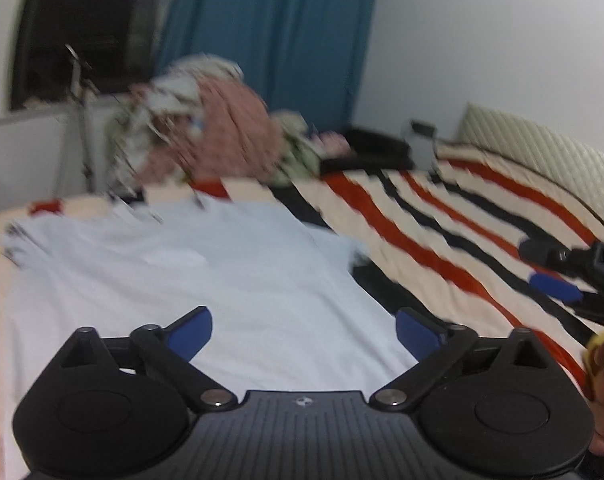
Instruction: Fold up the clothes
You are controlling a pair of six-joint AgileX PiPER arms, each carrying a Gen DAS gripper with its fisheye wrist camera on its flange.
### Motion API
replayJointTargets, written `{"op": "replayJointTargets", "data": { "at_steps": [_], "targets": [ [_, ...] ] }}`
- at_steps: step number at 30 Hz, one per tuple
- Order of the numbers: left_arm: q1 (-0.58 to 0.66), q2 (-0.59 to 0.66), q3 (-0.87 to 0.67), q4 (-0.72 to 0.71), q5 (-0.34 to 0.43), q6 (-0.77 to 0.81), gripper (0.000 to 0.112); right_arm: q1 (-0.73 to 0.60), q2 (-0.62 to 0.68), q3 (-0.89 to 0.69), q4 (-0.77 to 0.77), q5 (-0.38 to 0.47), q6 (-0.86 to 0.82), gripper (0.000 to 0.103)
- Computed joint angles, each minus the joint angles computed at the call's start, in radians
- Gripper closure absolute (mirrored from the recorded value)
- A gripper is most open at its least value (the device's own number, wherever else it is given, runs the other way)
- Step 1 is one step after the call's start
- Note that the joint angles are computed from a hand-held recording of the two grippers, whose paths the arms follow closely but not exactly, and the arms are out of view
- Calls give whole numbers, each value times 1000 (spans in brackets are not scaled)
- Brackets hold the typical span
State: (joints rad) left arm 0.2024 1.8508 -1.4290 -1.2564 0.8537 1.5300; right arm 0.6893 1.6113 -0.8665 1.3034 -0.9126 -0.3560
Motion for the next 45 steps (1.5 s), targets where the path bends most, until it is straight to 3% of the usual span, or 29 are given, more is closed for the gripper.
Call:
{"op": "replayJointTargets", "data": {
  "at_steps": [4, 13, 18, 26, 31, 37, 45],
  "targets": [
    [64, 6, 0, -53, -11, 54, 10, 8, 38, -58, 51, 4, -104, 27],
    [147, 107, -113, 31, 44, -94, 10, -19, 106, -154, 98, 96, -184, 27],
    [148, 111, -102, 28, 21, -93, 10, -62, 119, -169, 121, 159, -162, 27],
    [121, 100, -67, 21, -29, -101, 10, -75, 125, -168, 111, 176, -141, 27],
    [114, 98, -52, 22, -50, -93, 10, -127, 147, -201, 111, 254, -139, 27],
    [102, 103, -44, 32, -84, -87, 10, -221, 213, -291, 101, 382, -116, 27],
    [95, 125, -55, 63, -131, -121, 10, -307, 312, -449, 169, 416, -216, 27]
  ]
}}
